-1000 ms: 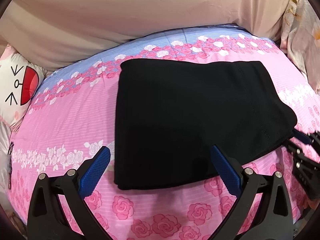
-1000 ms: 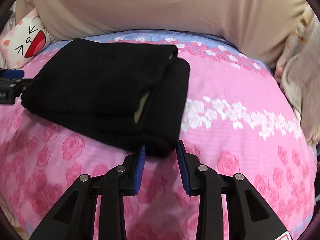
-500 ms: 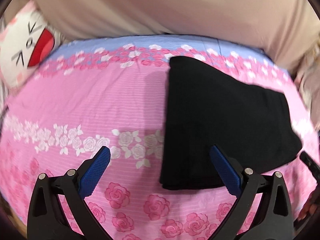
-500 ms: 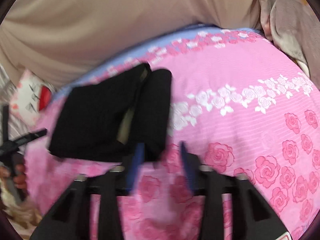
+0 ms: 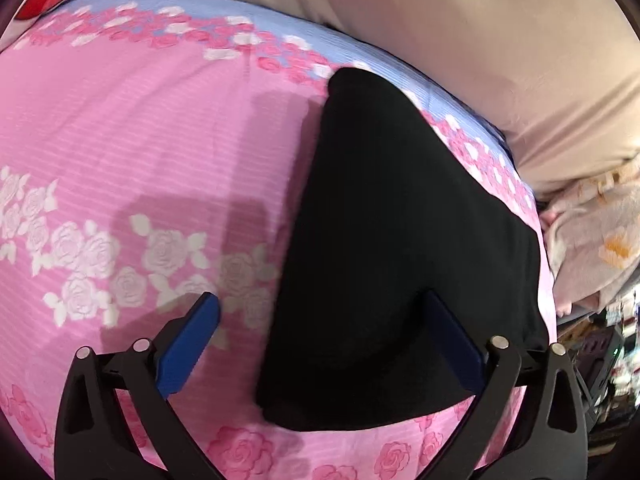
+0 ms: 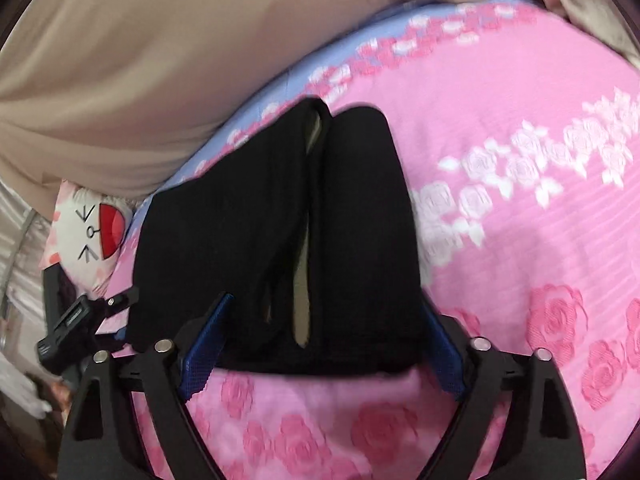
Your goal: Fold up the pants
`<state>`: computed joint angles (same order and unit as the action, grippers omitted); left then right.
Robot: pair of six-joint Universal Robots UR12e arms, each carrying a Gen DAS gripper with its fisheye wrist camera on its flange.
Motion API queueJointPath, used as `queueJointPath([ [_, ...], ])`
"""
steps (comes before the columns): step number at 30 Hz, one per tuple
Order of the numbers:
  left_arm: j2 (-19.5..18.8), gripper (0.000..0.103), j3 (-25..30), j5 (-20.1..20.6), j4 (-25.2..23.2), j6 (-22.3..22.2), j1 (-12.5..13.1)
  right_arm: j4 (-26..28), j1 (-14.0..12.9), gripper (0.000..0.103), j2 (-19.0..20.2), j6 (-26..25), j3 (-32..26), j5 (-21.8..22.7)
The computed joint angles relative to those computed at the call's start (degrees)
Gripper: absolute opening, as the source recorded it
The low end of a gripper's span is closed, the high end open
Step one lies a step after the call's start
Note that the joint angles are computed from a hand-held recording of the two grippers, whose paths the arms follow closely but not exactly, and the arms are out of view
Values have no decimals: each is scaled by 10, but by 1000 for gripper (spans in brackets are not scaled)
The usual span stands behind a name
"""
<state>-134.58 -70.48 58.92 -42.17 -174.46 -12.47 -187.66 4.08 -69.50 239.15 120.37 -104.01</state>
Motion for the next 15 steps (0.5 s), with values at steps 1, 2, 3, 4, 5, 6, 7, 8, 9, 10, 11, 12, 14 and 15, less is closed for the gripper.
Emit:
queueJointPath([
  [1,-1,50,9,-21,-32,34,-1,-13,0,45,-2,-1,0,-1],
  [2,3,46,10,-19,-40,44,0,-32,2,39,-8,-10,3,-2],
  [3,10,31,4,-23,-37,51,2,-40,4,36,-14,-13,5,-2],
  [4,20,22,-2,-34,-42,67,5,-49,6,34,-23,-15,10,-3],
  [5,28,21,-5,-46,-56,79,9,-54,9,32,-32,-17,15,-5],
  [6,37,21,-10,-58,-70,89,13,-51,14,32,-44,-21,22,-4],
  [7,48,21,-17,-65,-92,109,17,-43,16,32,-53,-20,30,-2],
  [8,59,22,-25,-66,-117,133,18,-30,17,36,-60,-16,36,4],
  [9,63,28,-30,-59,-127,141,18,0,18,44,-63,-6,42,9],
  [10,66,33,-40,-30,-132,146,14,36,21,48,-64,11,48,0],
  [11,67,35,-51,2,-116,147,9,53,21,49,-63,25,53,-9],
  [12,69,54,-68,28,-76,133,6,45,23,49,-64,55,63,-15],
  [14,78,76,-89,65,-27,92,6,28,41,49,-73,89,71,-83],
  [15,84,74,-96,69,-10,79,8,56,58,39,-80,69,57,-141],
])
